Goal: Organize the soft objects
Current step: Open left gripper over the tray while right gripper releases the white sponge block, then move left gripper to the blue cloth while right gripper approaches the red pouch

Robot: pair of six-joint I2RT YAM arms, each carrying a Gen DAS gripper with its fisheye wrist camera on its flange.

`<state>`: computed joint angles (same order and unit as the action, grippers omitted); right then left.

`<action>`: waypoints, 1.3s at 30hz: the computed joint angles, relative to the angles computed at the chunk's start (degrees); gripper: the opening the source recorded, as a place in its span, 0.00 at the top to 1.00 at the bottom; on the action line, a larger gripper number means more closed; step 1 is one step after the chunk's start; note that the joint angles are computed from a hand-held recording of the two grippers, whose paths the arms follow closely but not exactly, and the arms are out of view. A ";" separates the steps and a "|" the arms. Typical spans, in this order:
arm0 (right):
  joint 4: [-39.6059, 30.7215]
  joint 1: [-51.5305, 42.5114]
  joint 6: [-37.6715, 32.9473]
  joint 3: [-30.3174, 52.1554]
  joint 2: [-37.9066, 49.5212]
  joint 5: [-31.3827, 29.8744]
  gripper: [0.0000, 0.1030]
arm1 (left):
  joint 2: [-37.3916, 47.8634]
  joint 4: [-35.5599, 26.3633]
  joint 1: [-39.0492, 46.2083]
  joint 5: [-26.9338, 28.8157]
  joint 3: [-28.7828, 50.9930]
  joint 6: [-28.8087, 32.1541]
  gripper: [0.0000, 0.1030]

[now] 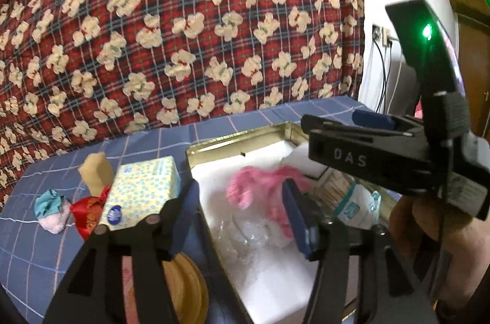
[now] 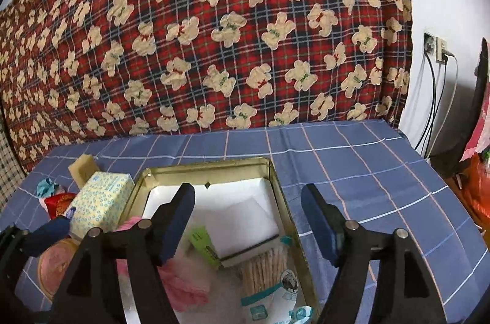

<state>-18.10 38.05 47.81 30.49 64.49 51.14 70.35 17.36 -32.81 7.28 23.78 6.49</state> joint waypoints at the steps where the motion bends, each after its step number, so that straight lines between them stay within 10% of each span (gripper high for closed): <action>1: -0.35 0.39 0.46 -0.01 -0.44 0.54 0.28 | -1.32 0.06 0.52 0.25 -0.64 0.38 0.38; 9: 0.51 7.07 1.81 2.84 0.33 3.76 0.28 | -10.89 -2.85 17.19 11.92 -3.42 4.57 0.33; 16: 8.25 12.15 -3.77 12.06 13.89 2.26 0.28 | -2.95 0.40 37.65 22.16 0.12 8.35 0.27; 29: 7.15 9.38 -15.22 41.99 44.11 -16.05 0.29 | 31.64 8.28 49.65 16.44 20.36 7.87 0.23; 39: -5.78 6.00 -17.56 59.41 57.49 -23.03 0.36 | 38.15 4.25 48.63 16.92 27.43 7.39 0.23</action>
<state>-23.88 44.05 30.24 89.90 121.98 28.12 108.50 21.61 15.82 24.20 51.21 13.89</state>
